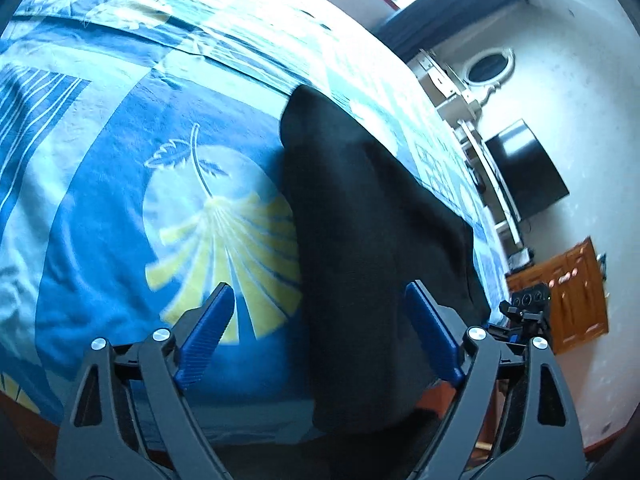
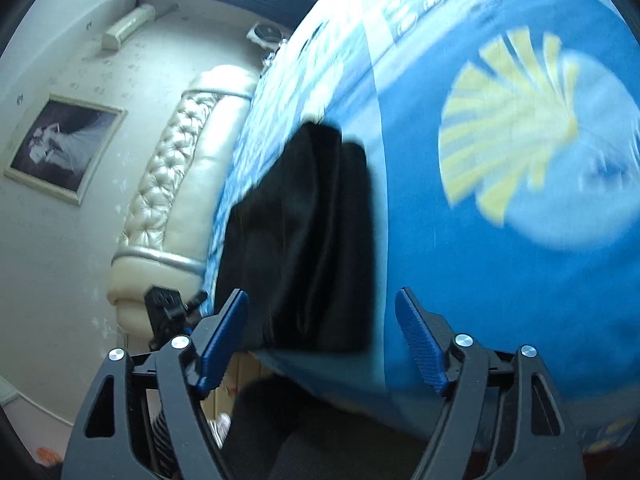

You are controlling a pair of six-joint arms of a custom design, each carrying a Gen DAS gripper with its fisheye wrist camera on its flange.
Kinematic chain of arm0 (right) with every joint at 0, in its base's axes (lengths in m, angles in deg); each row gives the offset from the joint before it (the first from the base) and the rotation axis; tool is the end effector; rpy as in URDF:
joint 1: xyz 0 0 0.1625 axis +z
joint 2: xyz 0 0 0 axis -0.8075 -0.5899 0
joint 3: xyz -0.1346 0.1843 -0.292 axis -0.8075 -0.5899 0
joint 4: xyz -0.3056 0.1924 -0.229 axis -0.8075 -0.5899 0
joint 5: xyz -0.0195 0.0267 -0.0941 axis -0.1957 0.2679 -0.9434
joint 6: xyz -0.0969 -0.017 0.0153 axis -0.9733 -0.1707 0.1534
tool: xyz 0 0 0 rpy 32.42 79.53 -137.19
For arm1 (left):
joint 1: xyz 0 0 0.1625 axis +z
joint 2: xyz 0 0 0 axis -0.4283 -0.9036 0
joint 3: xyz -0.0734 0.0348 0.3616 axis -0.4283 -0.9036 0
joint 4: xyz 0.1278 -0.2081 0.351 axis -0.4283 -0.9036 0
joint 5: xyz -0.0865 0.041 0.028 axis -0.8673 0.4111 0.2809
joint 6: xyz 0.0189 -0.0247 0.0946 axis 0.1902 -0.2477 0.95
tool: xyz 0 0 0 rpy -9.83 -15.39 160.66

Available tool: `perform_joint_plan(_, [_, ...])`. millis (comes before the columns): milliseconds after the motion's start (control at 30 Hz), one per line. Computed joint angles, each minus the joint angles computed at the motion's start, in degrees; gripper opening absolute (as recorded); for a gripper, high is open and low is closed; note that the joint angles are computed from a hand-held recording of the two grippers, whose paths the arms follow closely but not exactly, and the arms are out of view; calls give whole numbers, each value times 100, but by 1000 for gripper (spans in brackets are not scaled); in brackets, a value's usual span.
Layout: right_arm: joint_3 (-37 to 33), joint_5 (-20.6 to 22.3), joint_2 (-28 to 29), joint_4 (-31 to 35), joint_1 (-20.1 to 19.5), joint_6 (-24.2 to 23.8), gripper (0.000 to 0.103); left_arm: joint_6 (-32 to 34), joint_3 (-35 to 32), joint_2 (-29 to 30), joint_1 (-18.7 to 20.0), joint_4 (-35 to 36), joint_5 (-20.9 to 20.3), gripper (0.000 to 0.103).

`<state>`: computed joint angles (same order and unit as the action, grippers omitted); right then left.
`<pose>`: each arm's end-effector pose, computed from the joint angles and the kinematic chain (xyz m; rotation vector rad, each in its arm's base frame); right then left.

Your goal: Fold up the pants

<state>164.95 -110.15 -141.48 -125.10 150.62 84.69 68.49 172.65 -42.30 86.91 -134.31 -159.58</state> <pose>0.1870 -0.3366 0.1561 0.2170 2.8066 -0.7244 -0.0282 -0.3760 0.3566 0.2788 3.0023 -0.6210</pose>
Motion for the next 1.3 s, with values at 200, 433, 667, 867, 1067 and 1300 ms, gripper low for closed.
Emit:
perform_joint_plan(200, [-868,123,1220,-471,-154,62,76,148,-320,976,315,-516,-191,87])
perform_joint_plan(433, [-1834,235,2097,-92,-121,-73,76,303,-812,1888,618,-907,-582,87])
perform_joint_plan(667, [-1928,24,2234,74,21,-316,43,619,-841,2077,594,-863,-550,44])
perform_joint_plan(867, [-1855,-61,2300,-407,110,-342,38,783,-729,1977,191,-830,116,32])
perform_joint_plan(1067, [-1972,-123,2342,-520,174,-454,36,851,-773,2022,-199,-776,791,24])
perform_joint_plan(1300, [-2530,-120,2674,-548,190,-555,36,1216,-1315,2563,-297,-985,1342,24])
